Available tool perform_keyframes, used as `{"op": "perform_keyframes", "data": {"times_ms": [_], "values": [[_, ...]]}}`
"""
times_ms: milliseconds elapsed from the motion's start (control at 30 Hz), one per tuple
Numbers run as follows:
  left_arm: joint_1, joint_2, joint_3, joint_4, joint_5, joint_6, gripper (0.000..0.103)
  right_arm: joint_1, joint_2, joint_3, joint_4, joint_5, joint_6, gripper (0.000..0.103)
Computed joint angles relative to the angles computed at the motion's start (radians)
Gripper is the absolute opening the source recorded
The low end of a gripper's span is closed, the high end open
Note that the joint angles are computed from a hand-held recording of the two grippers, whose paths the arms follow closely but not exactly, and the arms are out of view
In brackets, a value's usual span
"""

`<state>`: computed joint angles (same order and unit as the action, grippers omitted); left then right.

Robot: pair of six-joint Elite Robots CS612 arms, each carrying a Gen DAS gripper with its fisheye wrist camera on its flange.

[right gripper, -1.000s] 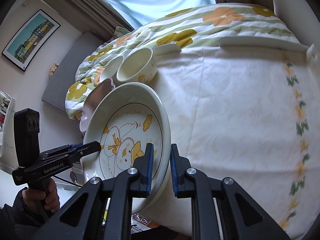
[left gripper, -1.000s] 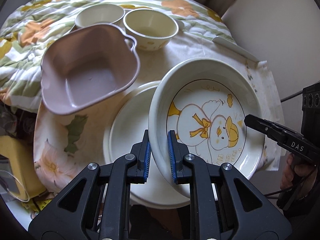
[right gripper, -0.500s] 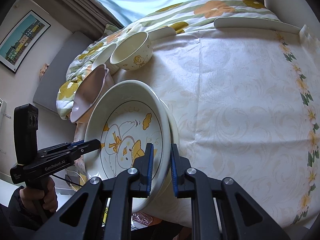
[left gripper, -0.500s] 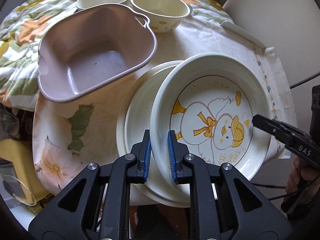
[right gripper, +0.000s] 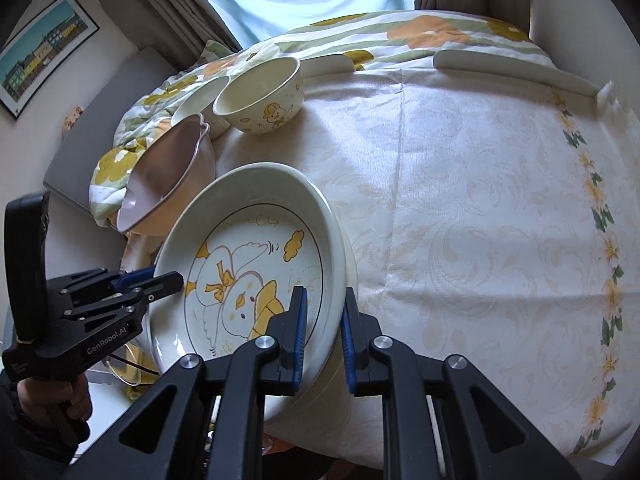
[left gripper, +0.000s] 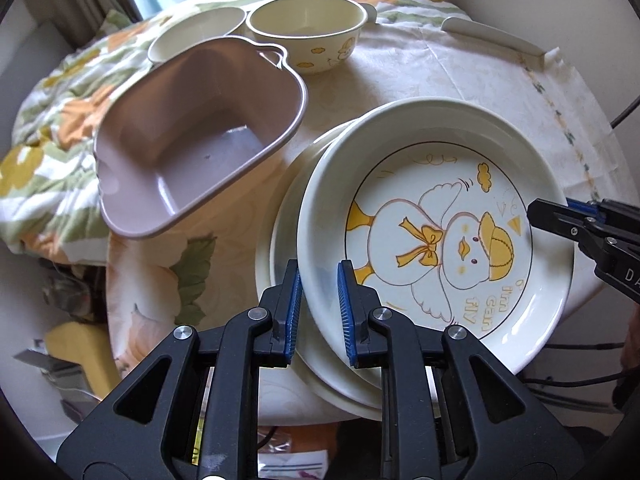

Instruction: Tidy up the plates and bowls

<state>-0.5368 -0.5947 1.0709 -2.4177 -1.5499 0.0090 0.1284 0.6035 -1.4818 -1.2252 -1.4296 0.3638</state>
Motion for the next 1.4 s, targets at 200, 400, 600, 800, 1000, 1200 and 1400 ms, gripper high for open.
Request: {"op": "perform_keyframes", "data": {"times_ms": [200,400,600,800,1000,1200,1400], "values": [[-0.012,-0.006,0.018,-0.031,0.065,0.03,0.017,0.016,-0.01,0.014,0.015,-0.066,-0.043,0.015],[-0.026,-0.011,0.033,-0.051,0.136,0.051,0.017,0.024,-0.016,0.024,0.022,-0.103,-0.068,0.015],[-0.043,-0.018,0.055,-0.077,0.215,0.077,0.017,0.029,-0.021,0.033,0.025,-0.115,-0.07,0.015],[-0.055,-0.024,0.076,-0.105,0.271,0.101,0.017,0.033,-0.024,0.038,0.028,-0.128,-0.08,0.015],[-0.067,-0.026,0.096,-0.139,0.339,0.131,0.017,0.039,-0.027,0.043,0.031,-0.147,-0.103,0.015],[-0.063,-0.027,0.097,-0.142,0.328,0.125,0.017,0.041,-0.03,0.047,0.03,-0.153,-0.103,0.015],[-0.046,-0.039,0.087,-0.105,0.253,0.091,0.017,0.036,-0.028,0.035,0.02,-0.137,-0.069,0.015]]}}
